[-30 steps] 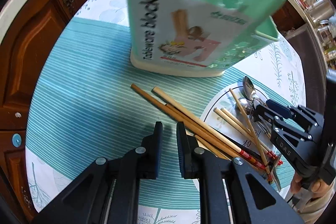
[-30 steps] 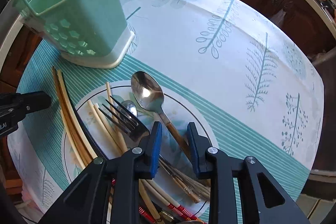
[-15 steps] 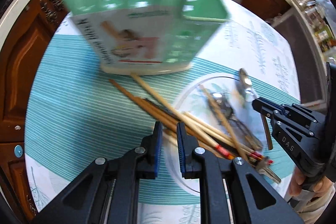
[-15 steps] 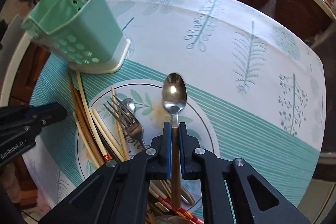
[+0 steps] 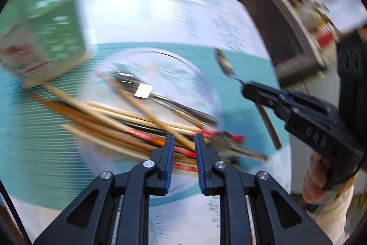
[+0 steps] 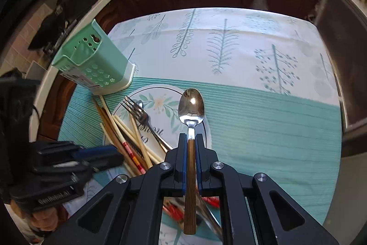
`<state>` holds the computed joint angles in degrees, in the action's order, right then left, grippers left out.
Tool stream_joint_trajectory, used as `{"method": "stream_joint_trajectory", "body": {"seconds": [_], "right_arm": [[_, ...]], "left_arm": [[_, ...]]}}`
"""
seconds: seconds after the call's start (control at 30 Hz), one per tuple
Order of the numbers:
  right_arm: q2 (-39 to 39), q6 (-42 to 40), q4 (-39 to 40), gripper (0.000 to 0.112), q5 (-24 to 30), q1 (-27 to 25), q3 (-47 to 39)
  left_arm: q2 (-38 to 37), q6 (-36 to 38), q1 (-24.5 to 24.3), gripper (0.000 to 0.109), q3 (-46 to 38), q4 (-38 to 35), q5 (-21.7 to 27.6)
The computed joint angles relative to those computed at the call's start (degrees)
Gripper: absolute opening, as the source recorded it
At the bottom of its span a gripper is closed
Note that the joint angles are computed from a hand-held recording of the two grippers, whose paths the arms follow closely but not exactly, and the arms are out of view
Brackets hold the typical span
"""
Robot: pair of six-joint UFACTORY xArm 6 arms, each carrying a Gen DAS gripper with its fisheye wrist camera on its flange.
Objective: Organize utensils
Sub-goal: 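Lift the spoon and carry it toward the mint-green caddy with the right gripper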
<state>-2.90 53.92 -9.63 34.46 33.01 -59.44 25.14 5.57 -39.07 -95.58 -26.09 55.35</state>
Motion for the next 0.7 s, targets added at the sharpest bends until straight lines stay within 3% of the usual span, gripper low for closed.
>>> {"method": "stream_joint_trajectory", "body": {"seconds": [0.33, 0.7], "right_arm": [[-7.74, 6.59, -2.22, 0.006, -3.39, 1.3, 9.08], [-7.57, 7.47, -2.07, 0.006, -4.06, 1.24, 10.06]], "left_arm": [[1.63, 10.95, -4.41, 0.018, 0.66, -3.97, -4.9], [2.38, 18.46, -4.63, 0.018, 1.69, -0.21, -2.56]]}}
